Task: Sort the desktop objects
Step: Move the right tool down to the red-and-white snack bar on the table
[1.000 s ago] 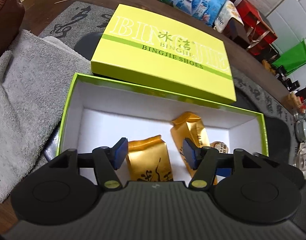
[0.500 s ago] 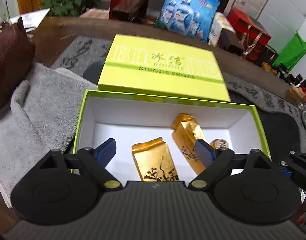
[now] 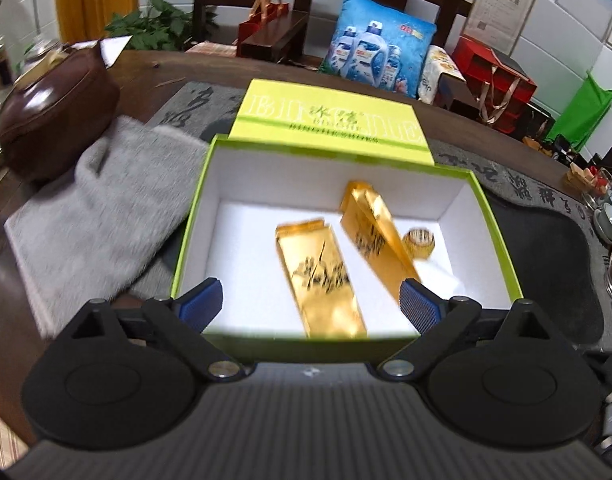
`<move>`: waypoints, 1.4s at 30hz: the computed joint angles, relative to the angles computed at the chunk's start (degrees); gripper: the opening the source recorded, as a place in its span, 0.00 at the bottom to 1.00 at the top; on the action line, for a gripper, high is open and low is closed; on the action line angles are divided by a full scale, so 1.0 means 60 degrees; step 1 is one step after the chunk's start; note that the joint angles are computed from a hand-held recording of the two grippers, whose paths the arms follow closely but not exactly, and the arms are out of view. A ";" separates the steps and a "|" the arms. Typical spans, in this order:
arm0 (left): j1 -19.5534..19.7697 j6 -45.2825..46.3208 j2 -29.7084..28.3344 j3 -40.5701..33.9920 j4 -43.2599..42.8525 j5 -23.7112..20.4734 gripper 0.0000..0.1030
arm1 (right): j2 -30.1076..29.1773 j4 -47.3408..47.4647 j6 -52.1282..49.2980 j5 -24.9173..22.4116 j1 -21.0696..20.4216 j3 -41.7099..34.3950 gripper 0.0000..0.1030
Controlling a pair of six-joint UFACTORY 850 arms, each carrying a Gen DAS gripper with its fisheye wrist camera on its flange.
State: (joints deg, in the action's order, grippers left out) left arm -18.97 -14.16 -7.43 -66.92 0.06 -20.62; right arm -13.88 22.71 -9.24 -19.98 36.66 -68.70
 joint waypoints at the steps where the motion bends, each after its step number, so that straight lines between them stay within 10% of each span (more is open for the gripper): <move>1: -0.0018 -0.0195 0.0177 0.0208 0.0102 0.0007 0.92 | 0.0026 -0.0020 -0.0011 -0.0104 0.0083 0.0134 0.80; 19: 0.0240 -0.3693 0.2506 0.2855 0.1918 0.0278 0.97 | -0.0557 -0.1521 0.0714 -0.0973 0.1148 0.0193 0.68; 29: 0.0500 -0.2625 0.2472 0.3007 0.0836 -0.0250 0.98 | -0.1077 -0.2296 -0.0134 -0.1049 0.1337 -0.0455 0.36; 42: 0.0254 -0.0562 0.2056 0.2858 -0.0739 -0.0303 0.98 | -0.0566 -0.0414 -0.2360 -0.0445 0.0998 0.0139 0.53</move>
State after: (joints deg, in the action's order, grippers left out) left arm -17.45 -17.53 4.90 -49.77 -4.37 -22.44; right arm -17.28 20.23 -23.40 -22.65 42.65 -67.87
